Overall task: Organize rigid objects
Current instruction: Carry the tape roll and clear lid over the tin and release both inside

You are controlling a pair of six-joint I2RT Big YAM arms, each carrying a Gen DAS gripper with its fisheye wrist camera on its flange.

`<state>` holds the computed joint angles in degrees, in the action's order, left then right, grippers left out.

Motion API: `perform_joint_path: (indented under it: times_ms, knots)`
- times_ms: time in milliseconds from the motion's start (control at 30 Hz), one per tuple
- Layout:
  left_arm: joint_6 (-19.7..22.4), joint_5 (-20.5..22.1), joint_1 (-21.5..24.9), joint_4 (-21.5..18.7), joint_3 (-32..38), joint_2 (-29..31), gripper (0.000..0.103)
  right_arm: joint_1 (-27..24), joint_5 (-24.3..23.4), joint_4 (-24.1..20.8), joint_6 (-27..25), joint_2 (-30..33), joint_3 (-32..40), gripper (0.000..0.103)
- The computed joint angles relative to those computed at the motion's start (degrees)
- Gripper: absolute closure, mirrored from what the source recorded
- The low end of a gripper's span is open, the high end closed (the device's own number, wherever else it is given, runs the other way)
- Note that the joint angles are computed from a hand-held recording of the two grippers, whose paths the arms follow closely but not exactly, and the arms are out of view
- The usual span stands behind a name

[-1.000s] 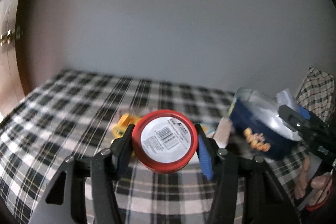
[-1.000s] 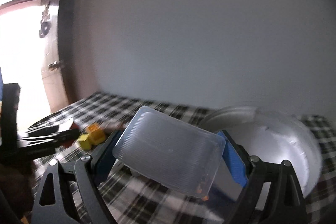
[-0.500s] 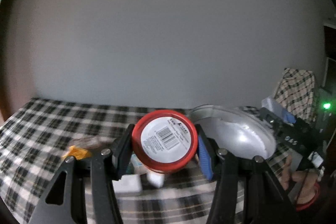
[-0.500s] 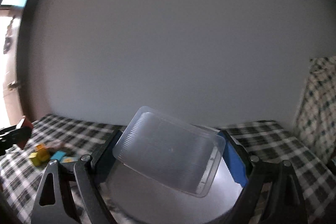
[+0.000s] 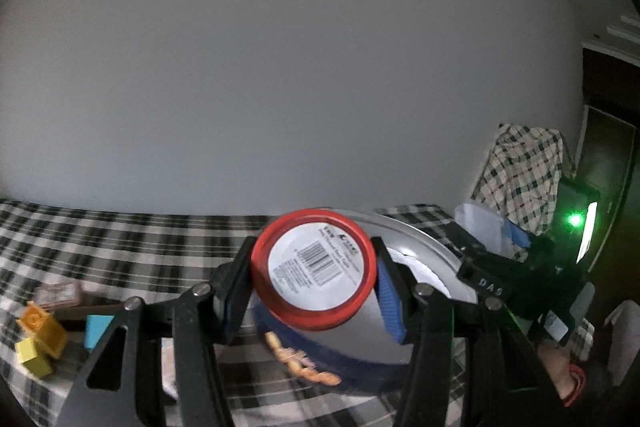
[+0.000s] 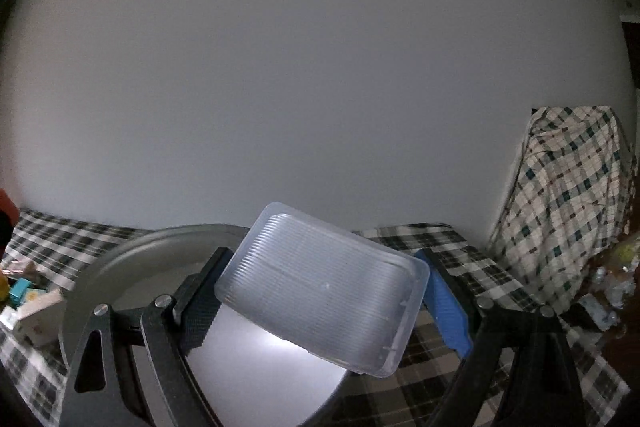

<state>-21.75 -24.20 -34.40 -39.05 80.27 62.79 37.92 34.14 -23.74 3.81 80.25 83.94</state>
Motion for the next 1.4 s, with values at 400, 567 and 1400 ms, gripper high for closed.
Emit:
perform_joint_path:
  times_ms: [400, 567, 1400]
  knots:
    - [-0.1, 2.88, -1.07, -1.68, 5.38, 8.37, 0.049, -2.26, -2.6, -5.6, -0.08, 2.95, 2.79, 0.011]
    - [-1.36, 3.47, -0.48, -4.51, 7.26, 11.02, 0.049, -2.41, -2.84, -8.26, 0.35, 4.3, 4.3, 0.011]
    - [-0.62, -14.88, -2.21, -5.21, 3.18, 5.77, 0.0, -10.41, -13.62, 4.57, 21.11, -5.07, -5.68, 0.003]
